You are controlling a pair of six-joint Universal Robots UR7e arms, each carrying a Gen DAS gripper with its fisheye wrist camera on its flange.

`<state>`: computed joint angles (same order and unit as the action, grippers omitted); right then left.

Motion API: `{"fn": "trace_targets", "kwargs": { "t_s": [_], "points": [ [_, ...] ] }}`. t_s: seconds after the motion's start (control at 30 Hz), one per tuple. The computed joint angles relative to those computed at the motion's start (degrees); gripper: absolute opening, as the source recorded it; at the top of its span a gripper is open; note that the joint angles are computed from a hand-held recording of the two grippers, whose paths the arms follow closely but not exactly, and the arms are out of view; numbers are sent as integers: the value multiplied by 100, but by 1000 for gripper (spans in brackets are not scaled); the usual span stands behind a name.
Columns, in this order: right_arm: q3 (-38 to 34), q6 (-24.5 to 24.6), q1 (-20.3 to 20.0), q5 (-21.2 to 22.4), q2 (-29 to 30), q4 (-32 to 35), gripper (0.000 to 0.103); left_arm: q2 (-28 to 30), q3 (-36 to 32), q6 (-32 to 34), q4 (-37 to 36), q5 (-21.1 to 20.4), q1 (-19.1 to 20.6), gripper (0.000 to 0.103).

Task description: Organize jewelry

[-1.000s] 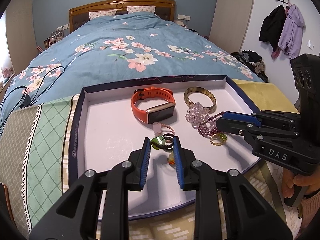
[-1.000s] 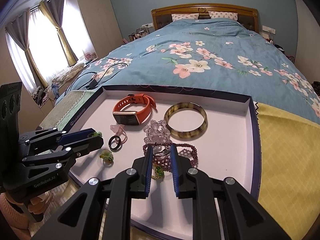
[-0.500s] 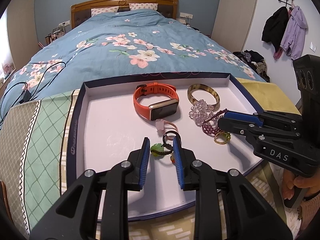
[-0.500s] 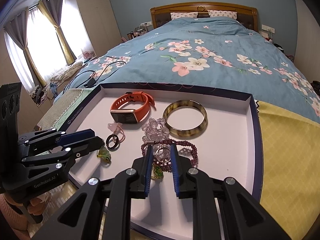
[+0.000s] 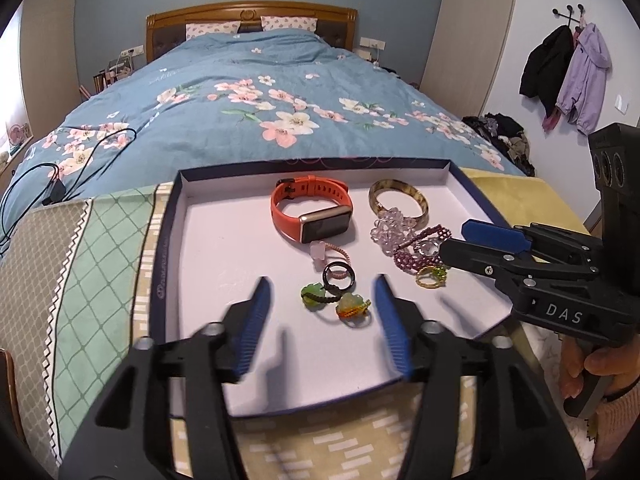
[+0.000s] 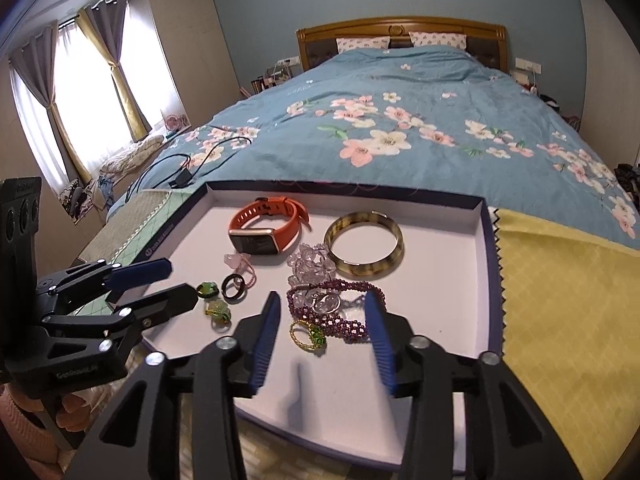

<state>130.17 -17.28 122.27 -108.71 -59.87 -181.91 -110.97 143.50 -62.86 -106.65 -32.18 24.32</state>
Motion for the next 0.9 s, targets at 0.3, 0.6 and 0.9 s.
{"fn": "trace_targets", "kwargs": {
  "t_s": [0.3, 0.6, 0.9],
  "points": [
    [361, -87, 174, -70, -184, -614, 82, -732, -183, -2162, 2803, 306, -1134, 97],
    [934, -351, 544, -393, -237, -1954, 96, -1083, -405, -4626, 5524, -46, -2551, 97],
    [1484, -722, 1034, -738, -232, -3456, 96, -1031, -439, -6829, 7480, -948, -4486, 97]
  ]
}}
